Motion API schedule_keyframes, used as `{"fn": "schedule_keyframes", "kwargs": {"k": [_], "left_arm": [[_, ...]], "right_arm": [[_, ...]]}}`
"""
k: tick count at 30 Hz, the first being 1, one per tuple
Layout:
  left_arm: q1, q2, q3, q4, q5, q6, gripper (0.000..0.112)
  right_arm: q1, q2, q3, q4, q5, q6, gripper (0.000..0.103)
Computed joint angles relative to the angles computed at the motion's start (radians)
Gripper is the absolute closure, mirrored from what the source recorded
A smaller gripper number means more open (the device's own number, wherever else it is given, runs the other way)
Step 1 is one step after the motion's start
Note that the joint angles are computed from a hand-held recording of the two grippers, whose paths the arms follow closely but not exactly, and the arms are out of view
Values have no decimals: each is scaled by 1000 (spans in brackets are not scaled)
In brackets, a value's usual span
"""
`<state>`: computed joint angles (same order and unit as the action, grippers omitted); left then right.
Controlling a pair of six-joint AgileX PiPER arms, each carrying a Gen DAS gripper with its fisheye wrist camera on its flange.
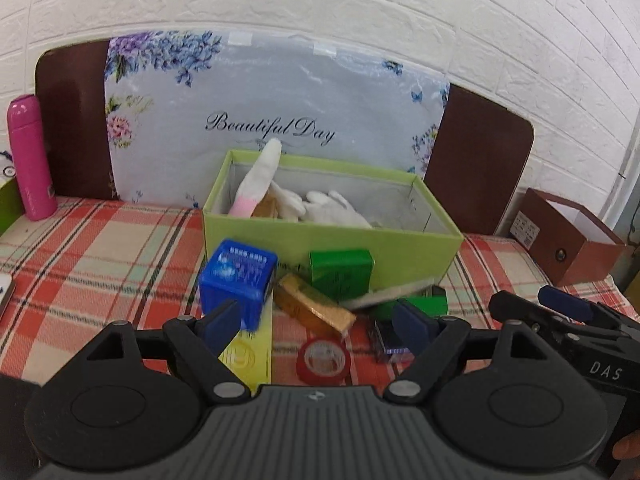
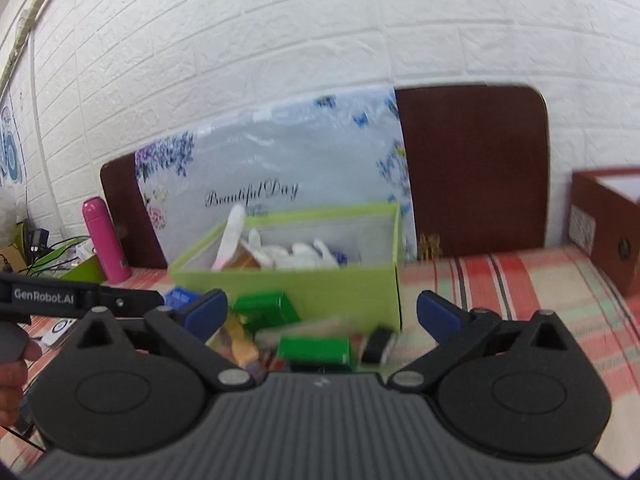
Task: Organize objects
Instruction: 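Open both tools to drop the gloves into the lime-green box, then grasp the steel wool with the left tool while the right tool grasps the red tape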
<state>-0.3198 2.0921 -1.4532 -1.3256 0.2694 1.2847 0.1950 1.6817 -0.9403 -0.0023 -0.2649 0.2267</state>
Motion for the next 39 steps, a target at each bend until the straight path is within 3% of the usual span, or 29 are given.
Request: {"fn": "schedule_keyframes", "kwargs": {"k": [3, 7, 11, 13, 15, 20, 26, 27, 28, 30, 35, 39], "left_arm": [[10, -30, 104, -86, -17, 81, 26], [27, -50, 190, -34, -30, 13, 26], [54, -69, 264, -81, 13, 54, 32], [73, -55, 260, -55, 70, 3, 45], [72, -27, 232, -8, 91, -105, 46], [43, 60, 128, -29, 71, -167, 49], [13, 131, 19, -62, -7, -132, 49], [16, 140, 0, 2, 1, -188, 51], [24, 146, -13, 62, 18, -231, 62], [41, 137, 0, 91, 36, -224, 67], [102, 61, 114, -87, 88, 5, 62], [121, 42, 138, -120, 123, 59, 58]], "right_arm": [[17, -39, 106, 62, -38, -39, 0], [57, -60, 194, 234, -61, -206, 0], [96, -63, 242, 362, -80, -334, 0], [106, -64, 255, 391, -84, -358, 0], [110, -66, 259, 400, -82, -363, 0], [124, -75, 265, 445, -90, -424, 4], [124, -68, 250, 451, -51, -458, 16], [125, -62, 240, 448, -41, -462, 20], [126, -53, 227, 438, -31, -464, 24], [134, -26, 189, 420, -8, -477, 29], [156, 93, 28, 372, 78, -511, 44], [168, 216, -150, 341, 168, -502, 52]]}}
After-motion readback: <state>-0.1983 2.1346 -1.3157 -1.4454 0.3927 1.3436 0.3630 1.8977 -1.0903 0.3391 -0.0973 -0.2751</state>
